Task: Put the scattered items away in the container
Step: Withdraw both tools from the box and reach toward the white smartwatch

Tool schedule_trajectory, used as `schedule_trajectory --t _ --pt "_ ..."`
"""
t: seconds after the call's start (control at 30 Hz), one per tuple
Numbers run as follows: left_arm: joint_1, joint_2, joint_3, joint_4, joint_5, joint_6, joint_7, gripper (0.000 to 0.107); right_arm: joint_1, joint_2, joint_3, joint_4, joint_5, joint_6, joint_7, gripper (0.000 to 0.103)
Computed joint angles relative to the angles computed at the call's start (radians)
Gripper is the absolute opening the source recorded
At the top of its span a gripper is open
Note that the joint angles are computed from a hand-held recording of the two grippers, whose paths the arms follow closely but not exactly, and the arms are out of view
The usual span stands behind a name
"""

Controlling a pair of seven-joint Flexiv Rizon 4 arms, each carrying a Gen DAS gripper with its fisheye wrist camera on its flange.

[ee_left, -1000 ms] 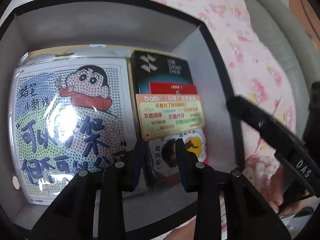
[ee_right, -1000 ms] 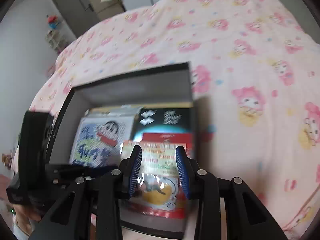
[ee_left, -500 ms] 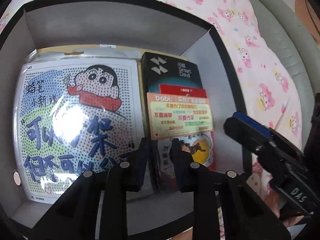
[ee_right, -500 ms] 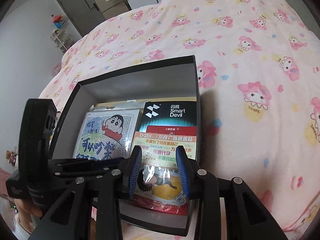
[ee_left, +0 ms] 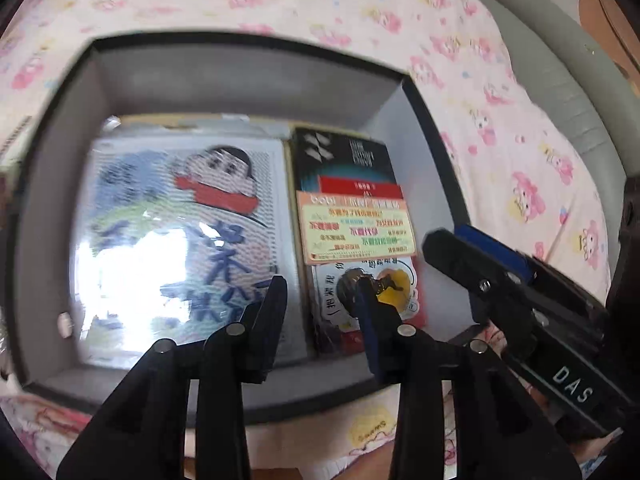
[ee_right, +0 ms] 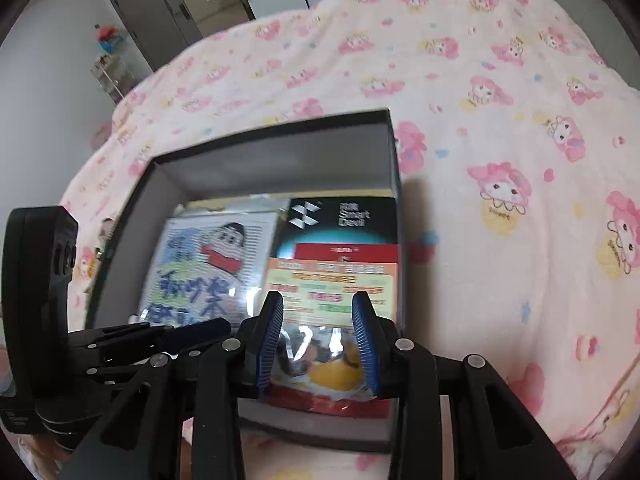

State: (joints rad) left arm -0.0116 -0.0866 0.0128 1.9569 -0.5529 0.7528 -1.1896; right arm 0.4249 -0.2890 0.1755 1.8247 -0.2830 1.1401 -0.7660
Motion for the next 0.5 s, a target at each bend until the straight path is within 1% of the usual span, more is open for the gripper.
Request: schedule_trajectory --t 0.1,0.13,0.17,0.2,0.27,0.3,0.37,0.5 --pt "-0.007 0.057 0.010 0.028 0.017 0.032 -0.014 0.041 0.026 0.033 -0.022 0.027 -0.069 0.008 0.060 0.044" --pt "-0.021 0.062 0.001 0.039 0.023 0.065 -0.028 0.041 0.033 0.043 -0.028 0.034 -0.098 0.006 0.078 0.045" --pt "-0.016 0.045 -0.014 0.035 0.021 0.098 -0.025 0.041 0.044 0.058 -0.038 0.043 -0.142 0.001 0.109 0.046" --pt "-0.028 0.055 -0.001 0.040 0.027 0.111 -0.025 0.040 0.048 0.066 -0.040 0.046 -0.171 -0.003 0.129 0.046" --pt "-0.039 0.048 -0.008 0.040 0.028 0.154 -0.031 0.041 0.053 0.088 -0.039 0.054 -0.221 -0.008 0.172 0.046" --pt "-0.040 0.069 -0.003 0.050 0.023 0.156 -0.024 0.040 0.052 0.096 -0.033 0.056 -0.232 -0.010 0.183 0.046" --pt "-0.058 0.073 -0.013 0.065 0.014 0.197 -0.033 0.040 0.049 0.113 -0.019 0.060 -0.245 -0.011 0.199 0.046" --pt "-0.064 0.115 0.002 0.099 0.002 0.218 -0.008 0.040 0.052 0.144 0.004 0.073 -0.274 -0.015 0.225 0.046"
